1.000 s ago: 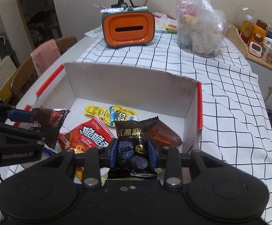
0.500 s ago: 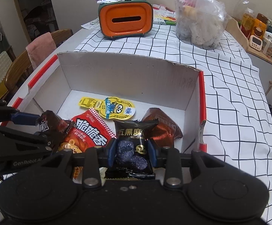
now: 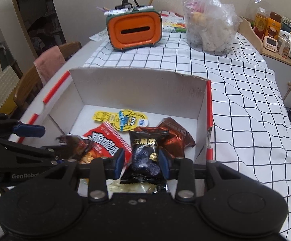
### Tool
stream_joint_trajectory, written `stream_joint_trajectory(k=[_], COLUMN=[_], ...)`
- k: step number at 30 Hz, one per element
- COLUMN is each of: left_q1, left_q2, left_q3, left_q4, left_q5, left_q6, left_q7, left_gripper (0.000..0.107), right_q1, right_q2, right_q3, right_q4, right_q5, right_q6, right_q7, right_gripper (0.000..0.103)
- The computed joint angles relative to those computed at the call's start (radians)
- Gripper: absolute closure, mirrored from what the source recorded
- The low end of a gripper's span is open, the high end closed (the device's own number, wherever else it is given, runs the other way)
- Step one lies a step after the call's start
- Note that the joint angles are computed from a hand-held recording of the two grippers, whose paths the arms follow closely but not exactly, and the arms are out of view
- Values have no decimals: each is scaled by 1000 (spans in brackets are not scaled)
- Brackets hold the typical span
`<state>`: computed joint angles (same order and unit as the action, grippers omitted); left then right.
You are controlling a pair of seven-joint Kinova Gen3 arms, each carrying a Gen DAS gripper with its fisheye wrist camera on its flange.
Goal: Organize snacks
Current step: 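Open the left tool to drop the M&M pouch while the right tool drops the sesame candy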
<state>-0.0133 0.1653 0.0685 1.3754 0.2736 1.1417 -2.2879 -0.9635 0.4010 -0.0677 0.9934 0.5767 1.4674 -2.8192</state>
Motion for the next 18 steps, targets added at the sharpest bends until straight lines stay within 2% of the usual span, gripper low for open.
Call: stream_joint_trajectory(k=[18], left_q1=[-99], left_q2=[-133], left_q3=[-73], left_q4=[64], left_q5=[178], left_q6=[89], left_q7=[-187], left_gripper=[37], right_q1=[-118], right_q2=[-78], right_q3=[-49], right_q4=[27], right_q5=[108], right_q6=[13], right_q7=[-142], right_gripper=[58])
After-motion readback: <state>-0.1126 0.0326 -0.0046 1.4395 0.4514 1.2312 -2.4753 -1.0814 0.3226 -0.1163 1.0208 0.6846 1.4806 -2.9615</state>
